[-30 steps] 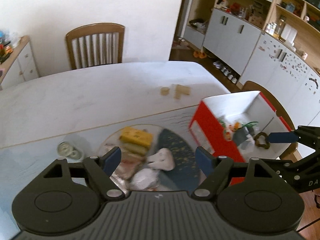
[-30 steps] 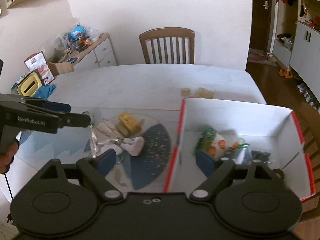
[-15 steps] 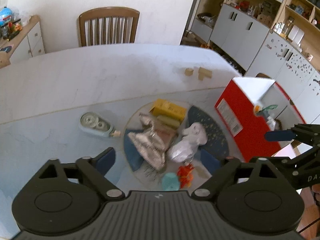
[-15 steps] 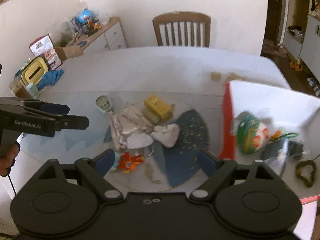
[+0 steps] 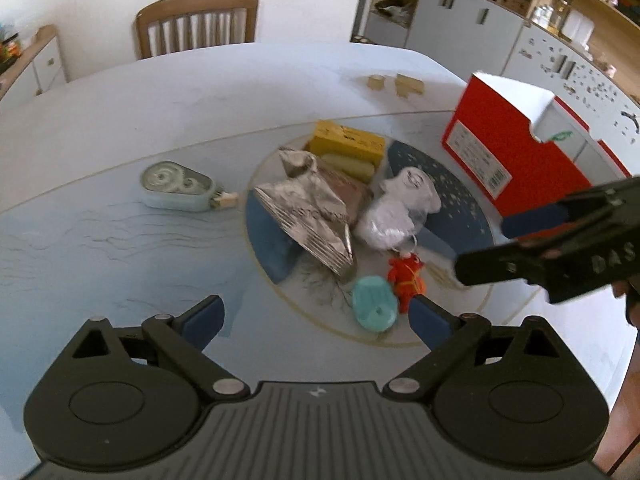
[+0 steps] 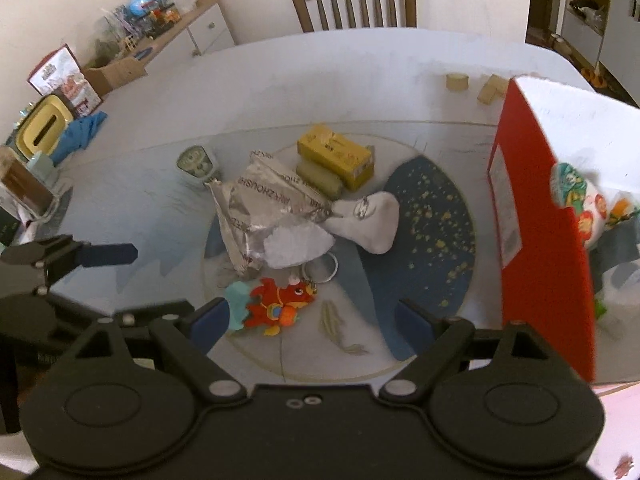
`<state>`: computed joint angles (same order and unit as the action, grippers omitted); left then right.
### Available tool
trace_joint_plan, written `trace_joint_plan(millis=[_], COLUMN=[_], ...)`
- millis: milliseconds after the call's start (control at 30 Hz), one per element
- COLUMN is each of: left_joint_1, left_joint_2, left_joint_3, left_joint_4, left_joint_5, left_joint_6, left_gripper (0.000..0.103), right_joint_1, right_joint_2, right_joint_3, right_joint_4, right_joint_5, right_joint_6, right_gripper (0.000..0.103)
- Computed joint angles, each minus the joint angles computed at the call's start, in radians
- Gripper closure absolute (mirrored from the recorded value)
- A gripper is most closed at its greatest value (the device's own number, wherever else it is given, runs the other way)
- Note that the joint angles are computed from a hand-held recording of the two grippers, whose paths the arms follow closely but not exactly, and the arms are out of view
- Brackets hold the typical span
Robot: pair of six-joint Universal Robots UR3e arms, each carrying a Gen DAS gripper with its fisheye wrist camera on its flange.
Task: Organize objects
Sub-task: 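Move both tools back from the shoebox to the table pile, then grasp the teal ball with the left gripper while the right approaches the red toy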
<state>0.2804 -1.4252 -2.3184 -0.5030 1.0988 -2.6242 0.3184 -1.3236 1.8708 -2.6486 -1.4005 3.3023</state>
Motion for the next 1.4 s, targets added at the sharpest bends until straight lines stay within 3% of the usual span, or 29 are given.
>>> trace_joint_plan(millis=[533,833,900,967,1033,1200,1333,1400], left_joint_1=[-0.05,-0.04,-0.032,-0.028,-0.022,-0.004,-0.01,-0.015], left_joint_2=[-0.157,-0.186,-0.182,-0.179,-0.177,-0.168,-0.154,-0.153], left_joint_3=[-0.095,-0.122,-0.126,-0.122,-0.111,-0.105,-0.105,-0.106], left_joint_4=[0.296,0.371,0.371,0.353,0.327,0.285,0.262,0.263], left_joint_5=[-0.029,-0.058,-0.07,-0.075,-0.077,-0.105,-0.112,-0.108], left_joint_6=[0.005,0.012,0.017,0.021,0.015,0.025,0.05,0.056], left_gripper=[0.004,0.005,0.009,0.026,0.037,0.05,0.064,0.068], right_joint_1=[0.04,0.061,0.058,0.054,0.05,0.049,0.036,0.025], right_joint_2=[0.146,0.197,0.2,0.201,0.203,0.199,0.185,0.175], right_joint_3=[-0.082,-0.135,-0.137,-0.136,-0.134,-0.129,-0.107,-0.086], right_joint_4=[-0.022,-0.023,-0.029,-0.036,-0.045,-0.05,-0.057,-0.069], right_joint_5=[-0.028,-0.019,-0.009,0.004,0.021,0.03,0.026,0.042], right_joint_6=[0.082,0.083,0.08,0.079,0.079,0.077,0.092,0.095], right_gripper=[0.02,0.028,0.032,0.036,0.041,0.048,0.066,0.067])
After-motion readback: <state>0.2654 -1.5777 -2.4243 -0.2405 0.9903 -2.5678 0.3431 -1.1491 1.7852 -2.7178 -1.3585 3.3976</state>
